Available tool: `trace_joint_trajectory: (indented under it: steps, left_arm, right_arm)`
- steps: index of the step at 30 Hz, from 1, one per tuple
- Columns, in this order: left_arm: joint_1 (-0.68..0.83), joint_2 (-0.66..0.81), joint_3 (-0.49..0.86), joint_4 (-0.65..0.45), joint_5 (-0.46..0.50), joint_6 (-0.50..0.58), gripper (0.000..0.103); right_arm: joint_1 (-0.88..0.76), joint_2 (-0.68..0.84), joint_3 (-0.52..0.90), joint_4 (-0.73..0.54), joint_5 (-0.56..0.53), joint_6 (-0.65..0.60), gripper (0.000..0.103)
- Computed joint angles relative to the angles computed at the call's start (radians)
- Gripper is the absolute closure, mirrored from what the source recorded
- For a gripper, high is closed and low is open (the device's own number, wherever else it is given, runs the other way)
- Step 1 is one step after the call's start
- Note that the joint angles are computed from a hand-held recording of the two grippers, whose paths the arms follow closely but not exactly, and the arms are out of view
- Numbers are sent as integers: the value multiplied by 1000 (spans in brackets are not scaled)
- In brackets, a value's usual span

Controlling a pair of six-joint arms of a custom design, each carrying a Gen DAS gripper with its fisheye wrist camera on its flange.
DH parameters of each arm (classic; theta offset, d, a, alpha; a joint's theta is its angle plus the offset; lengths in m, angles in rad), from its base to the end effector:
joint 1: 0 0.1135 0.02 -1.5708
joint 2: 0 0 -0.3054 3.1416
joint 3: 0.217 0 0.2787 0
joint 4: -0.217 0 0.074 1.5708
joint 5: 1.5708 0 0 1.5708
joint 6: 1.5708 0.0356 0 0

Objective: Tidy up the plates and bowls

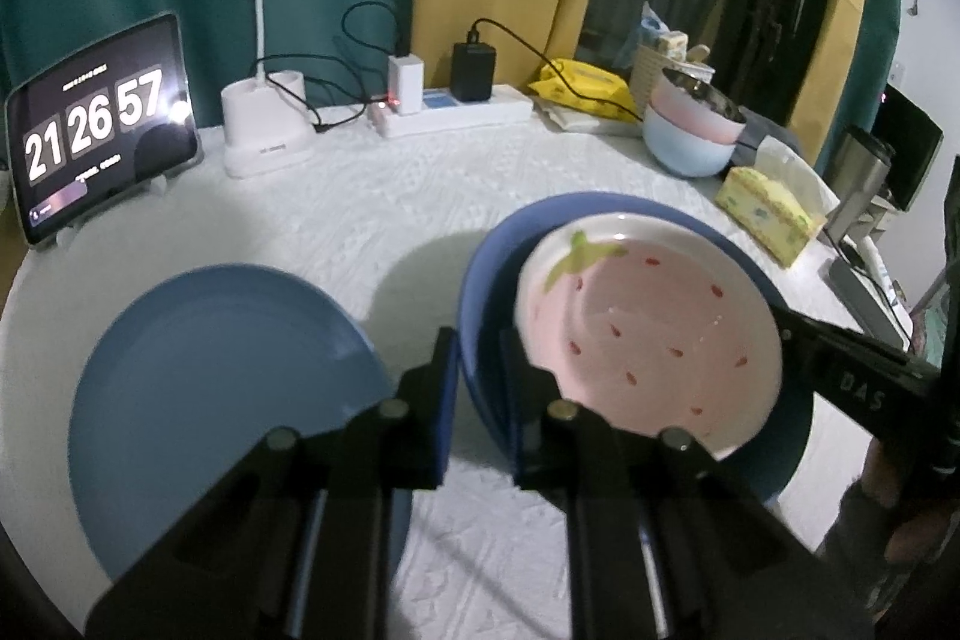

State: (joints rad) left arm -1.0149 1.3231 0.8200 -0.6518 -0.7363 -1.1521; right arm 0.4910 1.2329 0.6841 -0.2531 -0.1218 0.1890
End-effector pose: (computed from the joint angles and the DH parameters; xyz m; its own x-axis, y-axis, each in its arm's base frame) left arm 0.1538 -0.2023 0.2391 -0.6405 -0.2519 -0.7255 -0.2433 0.9626 -0.1194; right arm 0.2257 0.1256 0.2323 -0.7244 -0.1758 -0.6666 -0.4138 0.8843 0.2164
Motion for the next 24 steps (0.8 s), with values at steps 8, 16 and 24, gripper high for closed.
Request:
trace_joint_trajectory:
  steps: [8, 16, 24]
  left_arm:
    - [-5, -3, -6, 1, -10, 3, 91]
    - [-21, -14, -10, -5, -34, -6, 92]
    - [-15, -22, -20, 15, -17, 5, 92]
  right_arm:
    - [13, -15, 0, -2, 13, 19, 91]
    - [21, -43, 5, -14, 21, 26, 91]
    - [19, -45, 12, -30, 29, 31, 92]
